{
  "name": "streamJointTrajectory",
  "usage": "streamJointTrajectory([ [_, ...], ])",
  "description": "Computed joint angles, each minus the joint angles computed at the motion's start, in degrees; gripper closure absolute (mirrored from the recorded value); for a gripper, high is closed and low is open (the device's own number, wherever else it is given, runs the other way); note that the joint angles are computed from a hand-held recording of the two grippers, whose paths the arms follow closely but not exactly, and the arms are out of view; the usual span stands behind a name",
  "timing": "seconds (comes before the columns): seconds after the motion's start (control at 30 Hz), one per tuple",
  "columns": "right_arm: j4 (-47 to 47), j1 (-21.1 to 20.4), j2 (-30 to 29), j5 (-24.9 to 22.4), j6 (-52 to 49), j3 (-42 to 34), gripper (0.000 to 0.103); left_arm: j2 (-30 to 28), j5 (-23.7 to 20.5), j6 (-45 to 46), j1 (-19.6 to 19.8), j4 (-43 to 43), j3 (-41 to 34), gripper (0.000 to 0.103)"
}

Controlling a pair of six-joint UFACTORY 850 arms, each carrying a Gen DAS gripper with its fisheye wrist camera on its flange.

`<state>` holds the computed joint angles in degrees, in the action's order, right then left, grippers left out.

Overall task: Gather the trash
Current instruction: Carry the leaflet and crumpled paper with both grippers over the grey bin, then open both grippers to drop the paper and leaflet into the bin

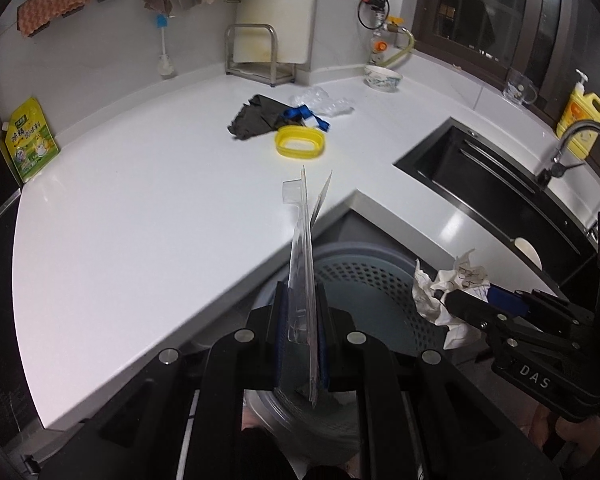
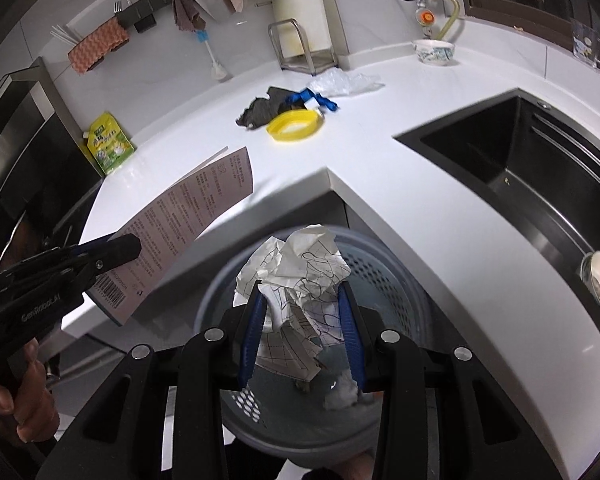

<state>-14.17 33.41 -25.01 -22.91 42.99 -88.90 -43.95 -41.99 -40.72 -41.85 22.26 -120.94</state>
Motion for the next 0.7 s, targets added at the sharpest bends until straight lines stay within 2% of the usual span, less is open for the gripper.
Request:
streamJointTrajectory([
  [0.33,1.73,-0.33,2.04,0.72,-0.32,5.38,0.068,-0.86,0.63,2.47,-2.03,-3.49,1.82,0.089],
  [0.7,8.47,-1.19,-0.74,1.39,-5.14,5.55,0.068,-6.47,-3.34,8.13,-1.69,-9.64,-3.32,0.089],
])
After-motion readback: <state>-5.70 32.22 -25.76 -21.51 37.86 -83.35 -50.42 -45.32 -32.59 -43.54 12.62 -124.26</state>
